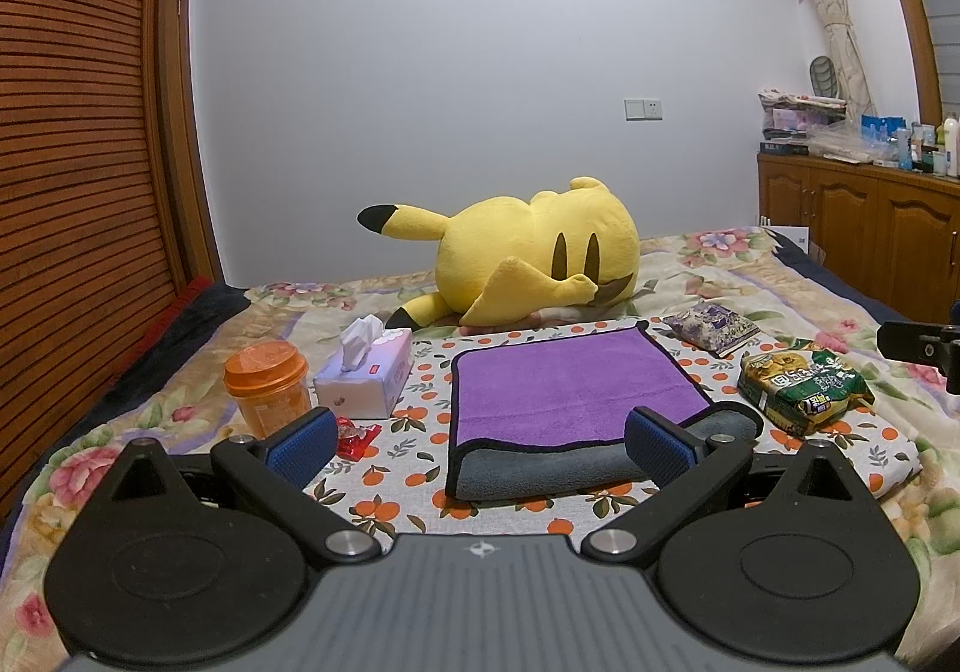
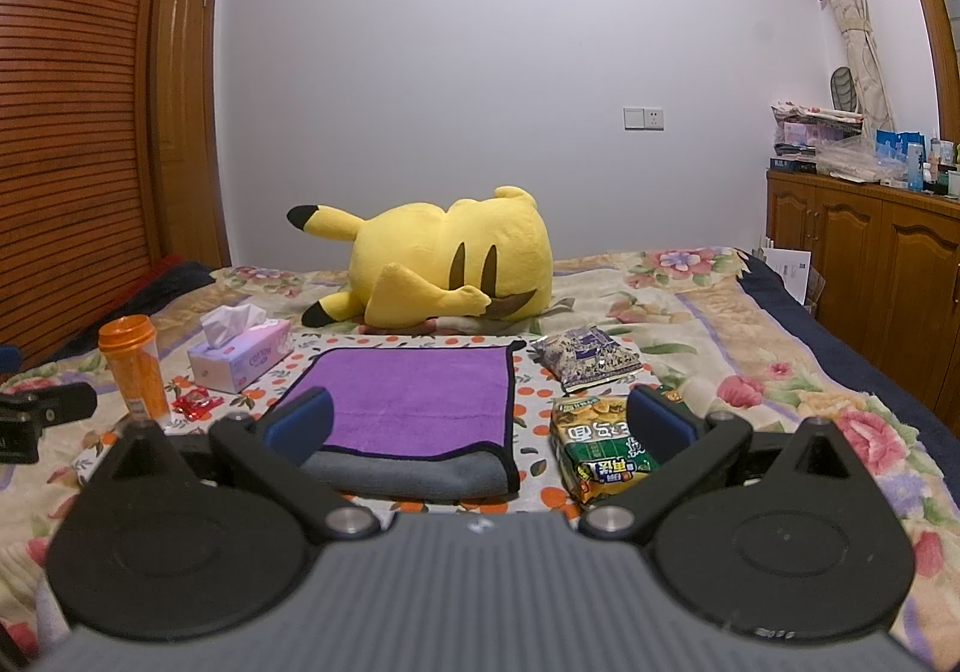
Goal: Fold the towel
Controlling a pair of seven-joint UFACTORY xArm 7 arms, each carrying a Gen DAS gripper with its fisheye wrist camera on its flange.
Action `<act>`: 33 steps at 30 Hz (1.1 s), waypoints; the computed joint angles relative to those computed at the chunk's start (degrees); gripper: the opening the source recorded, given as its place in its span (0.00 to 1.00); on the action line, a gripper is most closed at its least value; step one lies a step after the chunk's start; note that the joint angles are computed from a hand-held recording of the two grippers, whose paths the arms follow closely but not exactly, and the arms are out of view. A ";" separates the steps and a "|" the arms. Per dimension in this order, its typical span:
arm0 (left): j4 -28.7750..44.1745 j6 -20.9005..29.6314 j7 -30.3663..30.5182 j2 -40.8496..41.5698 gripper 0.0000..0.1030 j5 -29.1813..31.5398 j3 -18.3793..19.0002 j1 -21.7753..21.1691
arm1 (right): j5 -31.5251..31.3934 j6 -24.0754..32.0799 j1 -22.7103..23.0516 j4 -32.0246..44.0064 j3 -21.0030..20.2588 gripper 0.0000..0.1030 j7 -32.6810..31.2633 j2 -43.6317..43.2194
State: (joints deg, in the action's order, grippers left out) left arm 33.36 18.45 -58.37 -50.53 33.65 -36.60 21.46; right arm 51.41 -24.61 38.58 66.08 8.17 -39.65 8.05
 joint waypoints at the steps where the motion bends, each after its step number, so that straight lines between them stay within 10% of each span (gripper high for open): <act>1: 0.00 0.01 -0.02 0.01 1.00 0.03 0.01 -0.01 | 0.00 0.00 0.00 0.00 0.00 1.00 0.00 0.00; 33: -0.42 -0.49 1.04 1.34 1.00 0.36 1.05 -0.34 | 2.21 1.23 1.09 1.30 -1.02 1.00 -2.50 0.42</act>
